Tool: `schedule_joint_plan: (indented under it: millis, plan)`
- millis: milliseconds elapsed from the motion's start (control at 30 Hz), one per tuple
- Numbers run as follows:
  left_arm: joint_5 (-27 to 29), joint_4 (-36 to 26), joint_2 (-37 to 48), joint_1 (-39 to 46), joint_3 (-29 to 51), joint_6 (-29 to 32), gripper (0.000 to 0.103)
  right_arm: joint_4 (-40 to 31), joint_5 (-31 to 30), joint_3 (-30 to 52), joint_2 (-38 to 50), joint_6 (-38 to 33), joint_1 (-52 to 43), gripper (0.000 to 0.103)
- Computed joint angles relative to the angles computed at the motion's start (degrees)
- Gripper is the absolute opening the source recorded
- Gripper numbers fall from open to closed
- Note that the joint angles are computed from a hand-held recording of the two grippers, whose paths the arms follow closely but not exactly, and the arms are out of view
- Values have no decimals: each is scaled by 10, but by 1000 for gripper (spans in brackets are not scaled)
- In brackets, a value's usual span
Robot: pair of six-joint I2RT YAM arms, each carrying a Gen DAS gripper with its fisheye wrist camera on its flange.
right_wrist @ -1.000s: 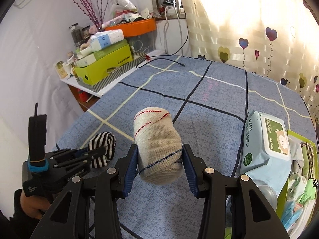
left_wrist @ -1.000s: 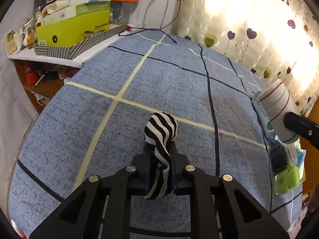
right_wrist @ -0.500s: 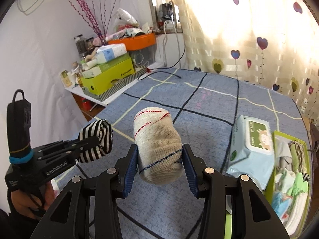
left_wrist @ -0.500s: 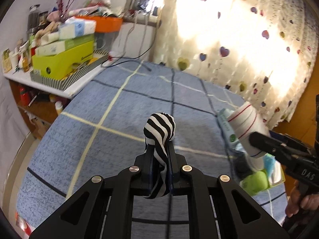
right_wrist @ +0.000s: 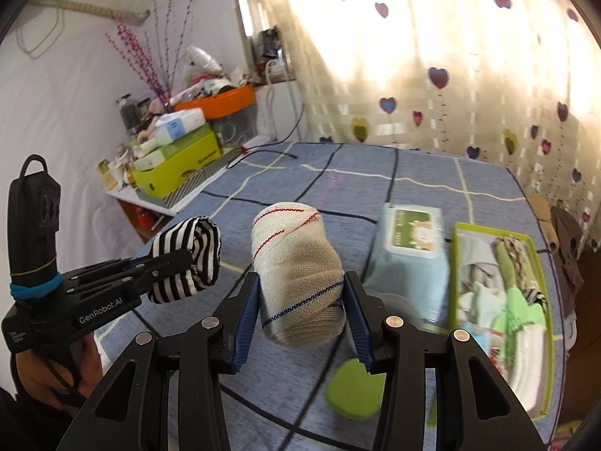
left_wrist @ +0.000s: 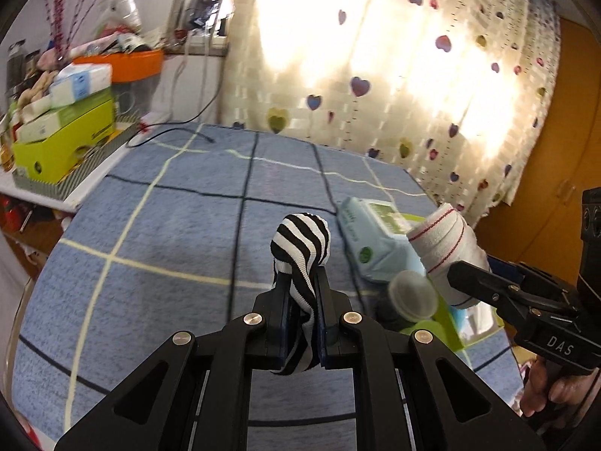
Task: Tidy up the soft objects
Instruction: 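Carry the striped sock and rolled sock over the white box, then lower the striped sock and rolled sock into the box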
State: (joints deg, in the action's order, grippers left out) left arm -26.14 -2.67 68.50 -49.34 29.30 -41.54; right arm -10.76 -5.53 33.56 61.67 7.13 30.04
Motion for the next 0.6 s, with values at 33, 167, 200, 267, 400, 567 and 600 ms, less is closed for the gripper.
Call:
schedule_joint_plan:
  millis: [33, 167, 200, 267, 400, 567, 600]
  plan:
    - [-2, 1, 10, -7, 11, 2, 12, -6, -5, -5, -13, -3, -12, 43]
    - [-7, 3, 44, -27, 48, 9, 12, -26, -29, -18, -54, -16, -63, 43]
    - [-7, 4, 54, -32, 59, 12, 12, -32, -36, -21, -65, -19, -77, 43]
    - [-8, 4, 68, -41, 75, 15, 12, -42, -52, -25, -79, -29, -105, 43]
    - [-12, 4, 92, -59, 107, 24, 12, -58, -76, -31, -103, -41, -150, 43]
    - [-13, 2, 118, -74, 140, 34, 12, -82, -110, -40, -136, -61, -211, 43]
    - [-14, 1, 123, -78, 148, 36, 12, -88, -118, -42, -143, -66, -227, 43]
